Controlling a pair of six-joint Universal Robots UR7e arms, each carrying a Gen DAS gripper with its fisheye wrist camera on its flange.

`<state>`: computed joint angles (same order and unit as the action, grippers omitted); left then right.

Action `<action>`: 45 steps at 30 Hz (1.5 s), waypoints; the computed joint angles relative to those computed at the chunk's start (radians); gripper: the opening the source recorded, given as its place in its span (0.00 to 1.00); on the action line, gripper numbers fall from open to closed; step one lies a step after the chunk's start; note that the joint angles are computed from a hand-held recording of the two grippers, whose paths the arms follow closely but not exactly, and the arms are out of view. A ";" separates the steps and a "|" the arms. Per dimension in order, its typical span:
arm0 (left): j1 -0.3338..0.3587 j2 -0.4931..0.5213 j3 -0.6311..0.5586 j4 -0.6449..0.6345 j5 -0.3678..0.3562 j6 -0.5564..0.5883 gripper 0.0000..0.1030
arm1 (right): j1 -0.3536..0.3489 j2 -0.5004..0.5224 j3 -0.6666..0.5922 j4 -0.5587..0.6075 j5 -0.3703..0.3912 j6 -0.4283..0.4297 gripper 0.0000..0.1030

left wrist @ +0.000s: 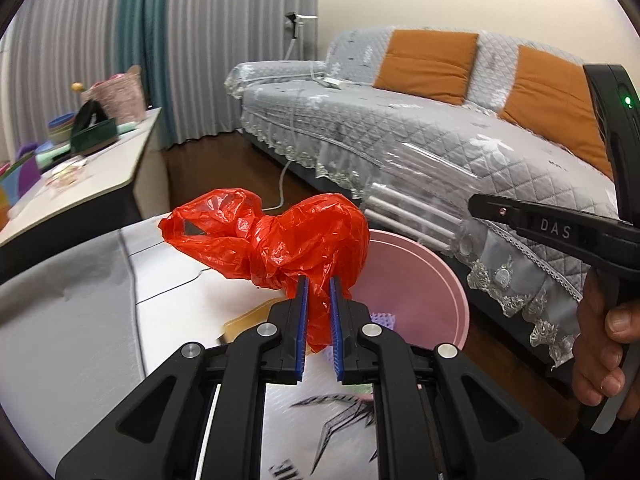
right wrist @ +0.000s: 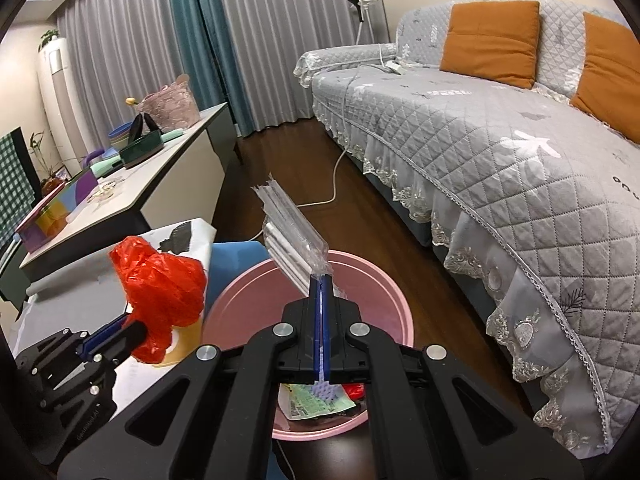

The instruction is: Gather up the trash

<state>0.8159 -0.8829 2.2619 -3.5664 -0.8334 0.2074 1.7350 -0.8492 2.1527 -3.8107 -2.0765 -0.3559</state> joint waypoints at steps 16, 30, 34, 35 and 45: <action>0.034 0.053 -0.097 0.079 -0.078 0.042 0.15 | -0.046 0.001 -0.020 0.045 -0.015 0.049 0.10; -0.014 -0.126 0.032 0.109 -0.016 -0.090 0.15 | 0.014 0.012 -0.025 0.020 -0.042 0.040 0.32; -0.074 -0.240 0.116 0.154 0.043 -0.147 0.16 | 0.060 0.006 -0.005 0.001 -0.054 0.034 0.36; -0.094 -0.274 0.143 0.165 0.062 -0.162 0.19 | 0.076 0.004 0.002 -0.009 -0.058 0.023 0.37; -0.268 -0.612 0.338 0.430 0.259 -0.445 0.26 | 0.247 -0.011 0.075 -0.108 -0.126 -0.033 0.48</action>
<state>0.5483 -1.4945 2.5999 -3.1362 -0.5744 -0.2381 1.9817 -0.8602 2.2279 -3.9191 -2.2029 -0.3885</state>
